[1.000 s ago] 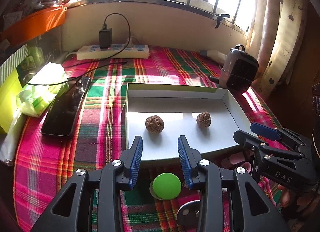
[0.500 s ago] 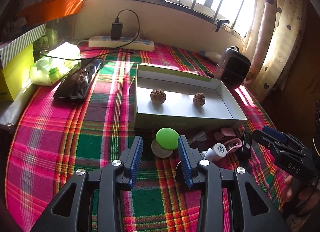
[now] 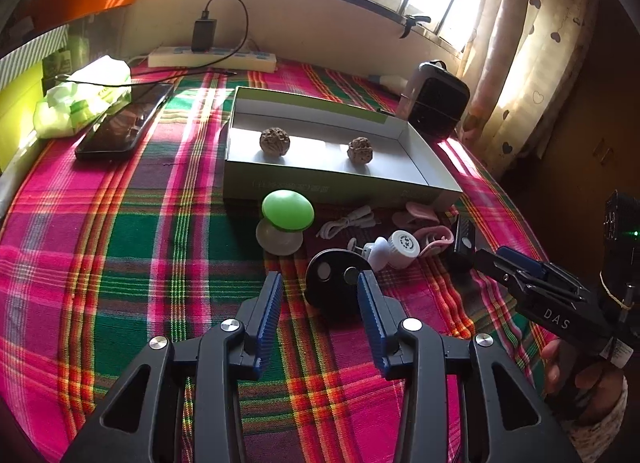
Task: Organize objects
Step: 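Move the left tool to the black round speaker while the right tool approaches the black remote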
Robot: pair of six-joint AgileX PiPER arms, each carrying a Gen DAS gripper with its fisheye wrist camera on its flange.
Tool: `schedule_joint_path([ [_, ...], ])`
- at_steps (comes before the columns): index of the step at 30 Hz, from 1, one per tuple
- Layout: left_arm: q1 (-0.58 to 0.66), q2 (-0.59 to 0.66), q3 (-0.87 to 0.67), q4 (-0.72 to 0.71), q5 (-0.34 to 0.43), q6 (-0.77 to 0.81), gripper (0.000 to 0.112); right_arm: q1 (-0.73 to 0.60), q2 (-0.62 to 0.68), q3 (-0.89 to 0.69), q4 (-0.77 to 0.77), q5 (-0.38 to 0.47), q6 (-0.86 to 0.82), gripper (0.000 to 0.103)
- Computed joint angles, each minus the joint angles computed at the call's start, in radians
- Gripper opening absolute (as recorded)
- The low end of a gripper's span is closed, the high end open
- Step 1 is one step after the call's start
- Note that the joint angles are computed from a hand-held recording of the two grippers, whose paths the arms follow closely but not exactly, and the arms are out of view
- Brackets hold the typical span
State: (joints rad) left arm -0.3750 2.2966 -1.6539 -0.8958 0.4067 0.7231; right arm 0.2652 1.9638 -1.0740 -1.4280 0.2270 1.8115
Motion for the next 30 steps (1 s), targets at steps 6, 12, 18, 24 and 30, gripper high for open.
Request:
schedule_joint_path([
  [6,-0.005,0.016,-0.015,0.032,0.013,-0.041,0.037,0.008,0.03,-0.049,0.105,0.012,-0.113,0.059],
  [12,-0.005,0.021,-0.021,0.031,0.026,-0.036,0.038,0.014,0.071,-0.113,0.301,0.056,-0.313,0.062],
  [18,-0.006,0.025,-0.028,0.046,0.034,-0.05,0.039,0.012,0.094,-0.143,0.38,0.1,-0.394,0.062],
  [24,-0.01,0.031,-0.041,0.055,0.045,-0.056,0.039,0.005,0.07,-0.097,0.343,0.117,-0.347,0.062],
  [30,-0.013,0.035,-0.05,0.071,0.049,-0.077,0.039,-0.013,0.051,-0.062,0.307,0.121,-0.3,0.062],
])
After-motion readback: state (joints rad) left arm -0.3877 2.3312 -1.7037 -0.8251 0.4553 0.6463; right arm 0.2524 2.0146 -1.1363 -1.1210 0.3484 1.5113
